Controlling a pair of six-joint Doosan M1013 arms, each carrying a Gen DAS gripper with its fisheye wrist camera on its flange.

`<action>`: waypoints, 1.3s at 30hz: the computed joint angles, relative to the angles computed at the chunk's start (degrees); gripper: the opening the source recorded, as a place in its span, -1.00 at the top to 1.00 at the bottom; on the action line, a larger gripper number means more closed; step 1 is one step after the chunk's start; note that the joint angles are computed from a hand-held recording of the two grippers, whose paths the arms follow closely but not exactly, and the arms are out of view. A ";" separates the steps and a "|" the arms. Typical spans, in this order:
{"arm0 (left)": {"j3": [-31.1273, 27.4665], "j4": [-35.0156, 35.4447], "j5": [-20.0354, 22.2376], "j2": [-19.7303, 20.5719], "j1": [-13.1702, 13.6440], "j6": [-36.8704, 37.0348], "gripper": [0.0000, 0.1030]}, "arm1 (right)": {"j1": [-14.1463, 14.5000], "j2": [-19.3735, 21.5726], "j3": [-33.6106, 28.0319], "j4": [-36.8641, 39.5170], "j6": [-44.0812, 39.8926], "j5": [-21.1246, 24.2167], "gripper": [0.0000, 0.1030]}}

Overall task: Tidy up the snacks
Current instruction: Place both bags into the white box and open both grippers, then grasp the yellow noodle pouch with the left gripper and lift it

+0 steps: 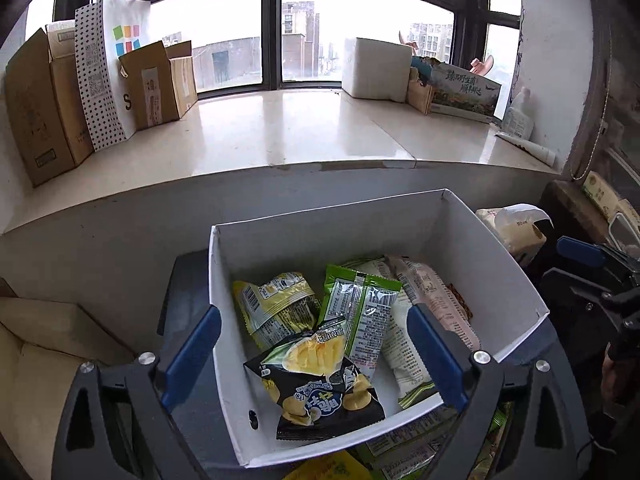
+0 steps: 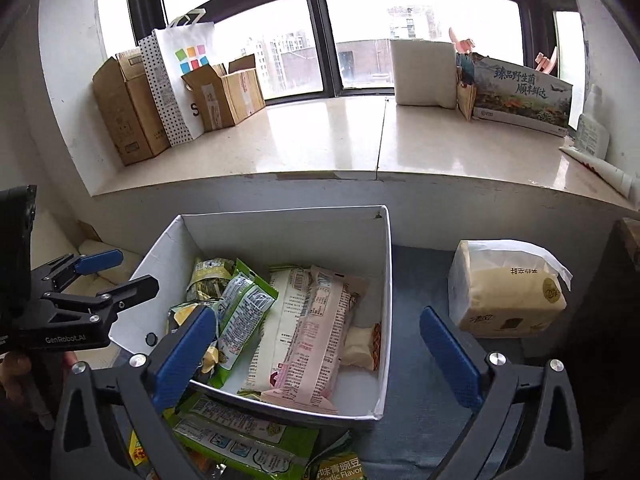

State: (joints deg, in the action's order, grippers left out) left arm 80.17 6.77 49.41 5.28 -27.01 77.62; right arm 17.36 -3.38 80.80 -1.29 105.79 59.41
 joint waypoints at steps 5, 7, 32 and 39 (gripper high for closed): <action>2.83 2.65 -0.93 -4.02 -1.14 -0.23 -0.91 | 0.54 -3.76 2.14 2.51 0.88 -3.43 -1.00; 4.59 4.06 -1.54 -6.01 -1.90 -0.46 -0.95 | 1.08 -5.68 3.49 3.28 0.57 -4.29 -1.00; 18.14 -10.03 4.88 -12.63 -1.30 -10.81 -0.99 | 5.45 -18.07 20.95 17.86 6.50 -8.07 -1.00; 12.50 -7.27 12.14 -5.51 -3.03 -16.31 -0.99 | 4.36 -19.05 22.23 18.96 7.12 -8.23 -1.00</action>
State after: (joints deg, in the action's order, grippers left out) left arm 92.67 -0.50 61.54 -0.23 -30.04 61.31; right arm 21.72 -22.43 103.04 17.67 112.91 51.18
